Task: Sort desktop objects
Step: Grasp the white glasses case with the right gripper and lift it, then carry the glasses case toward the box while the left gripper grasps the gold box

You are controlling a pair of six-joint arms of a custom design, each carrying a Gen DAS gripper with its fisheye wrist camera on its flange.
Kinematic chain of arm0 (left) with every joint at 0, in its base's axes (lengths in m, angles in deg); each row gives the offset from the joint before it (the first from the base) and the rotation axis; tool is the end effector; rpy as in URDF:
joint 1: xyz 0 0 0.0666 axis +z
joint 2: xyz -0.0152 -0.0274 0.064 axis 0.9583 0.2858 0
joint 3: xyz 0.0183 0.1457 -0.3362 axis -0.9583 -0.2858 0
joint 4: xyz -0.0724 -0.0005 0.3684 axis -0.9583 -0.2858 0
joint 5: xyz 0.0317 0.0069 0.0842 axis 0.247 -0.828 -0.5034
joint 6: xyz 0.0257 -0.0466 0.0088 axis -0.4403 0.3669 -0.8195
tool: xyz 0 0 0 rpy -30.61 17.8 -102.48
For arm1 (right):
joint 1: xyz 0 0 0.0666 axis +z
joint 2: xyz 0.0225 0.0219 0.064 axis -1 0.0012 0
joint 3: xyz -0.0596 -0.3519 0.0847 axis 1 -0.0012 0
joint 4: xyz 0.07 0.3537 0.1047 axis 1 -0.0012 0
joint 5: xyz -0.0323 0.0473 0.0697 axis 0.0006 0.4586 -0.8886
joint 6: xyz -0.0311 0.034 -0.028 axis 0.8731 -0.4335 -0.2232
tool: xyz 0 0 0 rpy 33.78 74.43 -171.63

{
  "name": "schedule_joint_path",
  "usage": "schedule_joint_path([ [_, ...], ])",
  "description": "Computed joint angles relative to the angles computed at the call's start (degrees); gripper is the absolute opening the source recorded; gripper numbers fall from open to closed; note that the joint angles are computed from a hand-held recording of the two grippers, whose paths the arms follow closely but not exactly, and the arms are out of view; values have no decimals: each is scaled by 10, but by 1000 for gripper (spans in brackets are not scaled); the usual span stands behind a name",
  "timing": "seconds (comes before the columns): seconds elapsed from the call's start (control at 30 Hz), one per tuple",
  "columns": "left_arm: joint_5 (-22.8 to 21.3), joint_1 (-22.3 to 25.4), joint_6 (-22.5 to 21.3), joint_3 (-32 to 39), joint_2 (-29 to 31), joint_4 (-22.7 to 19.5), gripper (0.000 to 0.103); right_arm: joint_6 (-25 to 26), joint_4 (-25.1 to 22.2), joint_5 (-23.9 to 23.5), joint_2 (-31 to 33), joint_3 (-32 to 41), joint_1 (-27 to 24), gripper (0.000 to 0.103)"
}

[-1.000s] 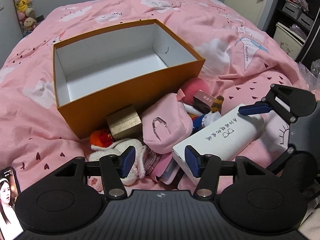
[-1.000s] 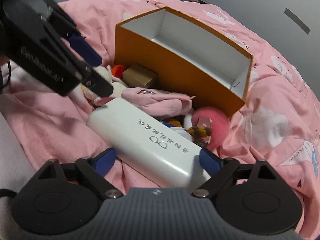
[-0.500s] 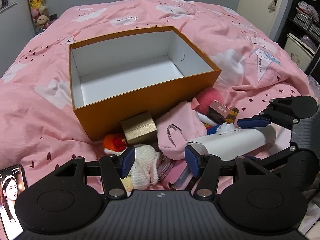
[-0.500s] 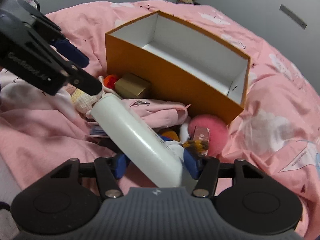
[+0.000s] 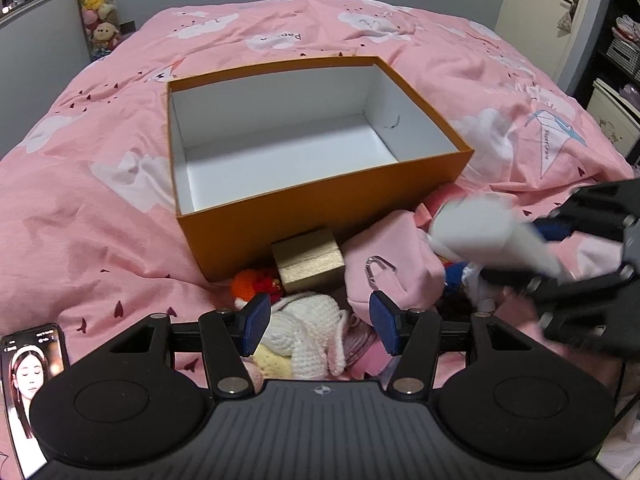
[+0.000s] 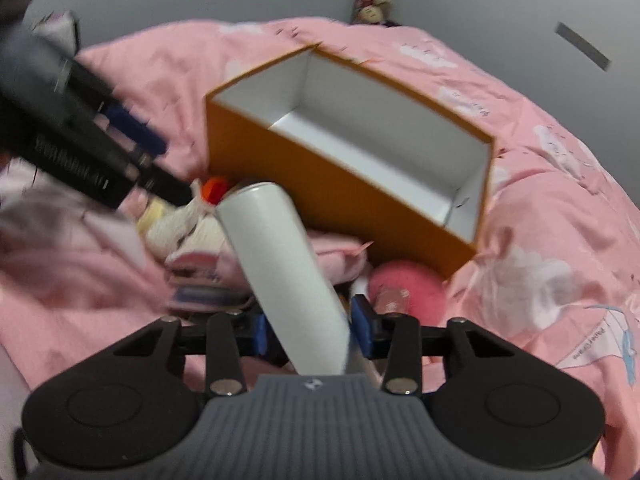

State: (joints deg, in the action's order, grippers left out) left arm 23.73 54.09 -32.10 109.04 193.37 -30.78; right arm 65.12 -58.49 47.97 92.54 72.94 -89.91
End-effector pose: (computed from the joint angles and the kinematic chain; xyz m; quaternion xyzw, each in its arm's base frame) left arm 0.6189 -0.2206 0.3930 0.1969 0.9332 -0.0857 0.2883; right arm 0.5591 0.0077 0.3741 -0.2948 0.8892 0.0098 0.3497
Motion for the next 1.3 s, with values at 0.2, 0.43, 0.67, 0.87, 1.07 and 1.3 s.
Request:
schedule_joint_path([
  [0.2,-7,8,11,7,3,3,65,-60,20,-5,13,32,-14,33],
  [0.43,2,15,11,8,5,8,62,-112,16,-2,57,72,-17,33],
  [0.67,43,11,-26,1,1,5,61,-169,-11,-44,78,86,-39,35],
  [0.87,38,11,-32,12,13,-12,58,-170,-2,-48,58,55,-44,36],
  [1.07,31,18,33,78,65,-33,60,-169,7,-43,54,53,-43,32],
  [1.3,22,8,63,196,149,-79,68,-147,-9,-63,69,104,-33,31],
])
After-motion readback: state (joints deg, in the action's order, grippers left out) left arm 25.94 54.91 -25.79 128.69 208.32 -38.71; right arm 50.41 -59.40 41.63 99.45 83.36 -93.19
